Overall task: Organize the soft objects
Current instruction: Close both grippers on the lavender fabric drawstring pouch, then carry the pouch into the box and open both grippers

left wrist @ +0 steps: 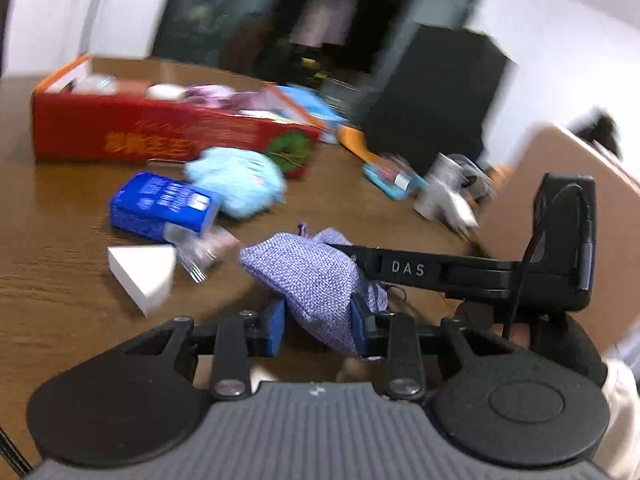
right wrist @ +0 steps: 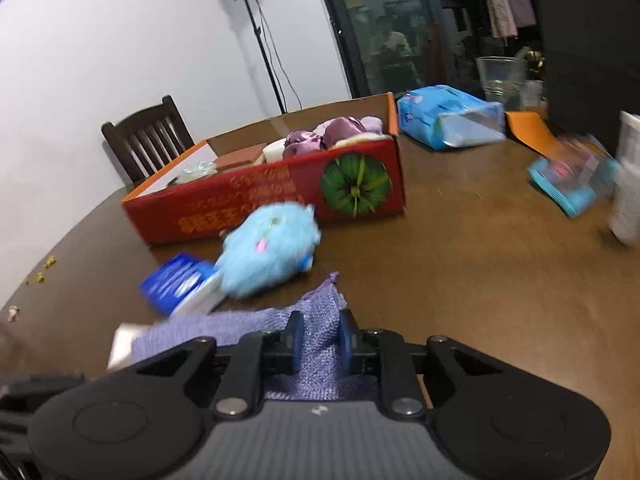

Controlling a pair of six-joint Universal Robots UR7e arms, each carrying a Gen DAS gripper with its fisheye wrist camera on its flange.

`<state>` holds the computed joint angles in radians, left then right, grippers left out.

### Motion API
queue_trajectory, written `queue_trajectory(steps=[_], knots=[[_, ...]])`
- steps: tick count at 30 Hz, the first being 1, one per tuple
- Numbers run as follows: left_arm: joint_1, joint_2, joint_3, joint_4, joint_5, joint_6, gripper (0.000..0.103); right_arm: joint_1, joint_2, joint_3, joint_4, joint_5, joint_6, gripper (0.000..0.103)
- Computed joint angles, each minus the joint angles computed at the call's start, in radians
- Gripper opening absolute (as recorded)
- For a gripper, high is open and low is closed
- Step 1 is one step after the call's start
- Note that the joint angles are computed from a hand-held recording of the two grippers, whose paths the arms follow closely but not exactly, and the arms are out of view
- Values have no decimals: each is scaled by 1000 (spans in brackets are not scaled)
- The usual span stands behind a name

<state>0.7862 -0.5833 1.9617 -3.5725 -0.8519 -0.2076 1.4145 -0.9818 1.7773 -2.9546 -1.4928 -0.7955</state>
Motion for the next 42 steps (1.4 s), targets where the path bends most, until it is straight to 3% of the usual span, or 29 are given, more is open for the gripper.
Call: queue_trajectory(steps=[2, 5, 8, 11, 13, 15, 17, 19, 21, 23, 26, 28, 29, 33, 35, 38, 42], knots=[[-29, -29, 68, -4, -27, 1, 34, -38, -73, 96, -25, 42, 15, 17], [-44, -90, 175, 13, -61, -93, 35, -85, -178, 215, -12, 93, 38, 18], [-65, -112, 235, 14, 45, -183, 42, -93, -252, 290, 30, 99, -19, 21], [-96, -113, 275, -55, 156, -213, 49, -105, -296, 326, 67, 155, -47, 22], [-107, -99, 286, -147, 154, -187, 56, -106, -300, 336, 63, 177, -62, 25], [-111, -87, 276, -159, 166, -185, 61, -99, -286, 341, 27, 174, -54, 44], [-112, -78, 267, -148, 187, -200, 61, -88, -263, 345, -28, 161, -49, 47], [-104, -78, 266, -139, 166, -206, 57, -66, -237, 343, -78, 130, -38, 47], [-96, -86, 272, -111, 148, -222, 33, -47, -214, 344, -107, 101, -68, 46], [-91, -87, 282, -126, 126, -216, 23, -29, -193, 361, -165, 49, -97, 46], [-90, -84, 291, -150, 106, -198, 18, -7, -161, 405, -319, -10, -184, 34], [-88, -82, 291, -156, 99, -186, 17, 10, -143, 421, -384, -46, -239, 30], [-87, -81, 291, -159, 94, -182, 16, 15, -142, 422, -386, -50, -252, 22], [-81, -90, 294, -177, 68, -154, 10, 14, -145, 424, -369, -32, -276, 11], [-84, -96, 291, -217, 57, -93, 10, 8, -167, 409, -299, -8, -239, 7], [-66, -120, 253, -291, 25, 51, 10, 10, -212, 357, -163, 96, -171, 7], [6, -169, 112, -251, -3, 234, 9, 69, -173, 201, -49, 220, -108, 6]])
